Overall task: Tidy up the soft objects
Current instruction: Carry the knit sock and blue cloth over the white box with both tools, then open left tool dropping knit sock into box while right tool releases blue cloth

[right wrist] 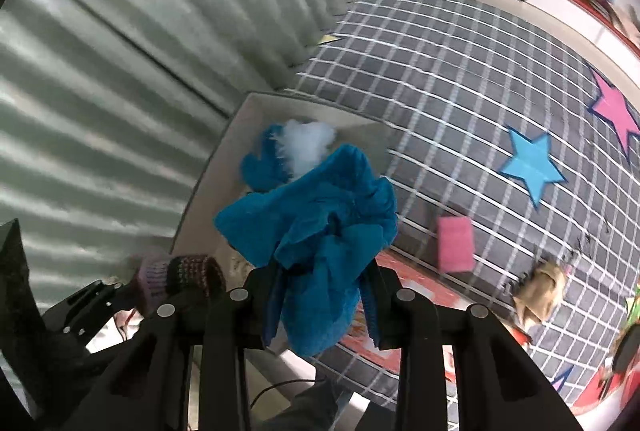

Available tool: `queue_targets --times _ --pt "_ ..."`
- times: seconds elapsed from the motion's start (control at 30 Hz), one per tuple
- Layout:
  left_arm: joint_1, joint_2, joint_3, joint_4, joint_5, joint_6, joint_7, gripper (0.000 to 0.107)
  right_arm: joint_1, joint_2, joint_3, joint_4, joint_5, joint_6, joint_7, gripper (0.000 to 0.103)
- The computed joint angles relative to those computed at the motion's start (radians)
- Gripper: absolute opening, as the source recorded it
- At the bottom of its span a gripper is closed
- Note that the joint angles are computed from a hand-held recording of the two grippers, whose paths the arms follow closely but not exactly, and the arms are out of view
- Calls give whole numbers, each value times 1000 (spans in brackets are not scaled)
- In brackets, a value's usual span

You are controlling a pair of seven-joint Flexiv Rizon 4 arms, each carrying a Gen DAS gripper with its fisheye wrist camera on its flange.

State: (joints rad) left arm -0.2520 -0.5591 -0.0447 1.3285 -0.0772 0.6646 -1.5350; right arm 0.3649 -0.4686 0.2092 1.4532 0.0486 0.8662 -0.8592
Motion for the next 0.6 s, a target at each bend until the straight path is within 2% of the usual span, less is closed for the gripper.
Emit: queue_targets --times 0.23,0.6 --pt "11 -14 33 9 33 -22 -64 42 21 -80 22 -122 17 -65 -50 35" --pt "31 -35 40 -1 49 -63 -105 42 41 -149 22 -228 38 -150 -98 35"
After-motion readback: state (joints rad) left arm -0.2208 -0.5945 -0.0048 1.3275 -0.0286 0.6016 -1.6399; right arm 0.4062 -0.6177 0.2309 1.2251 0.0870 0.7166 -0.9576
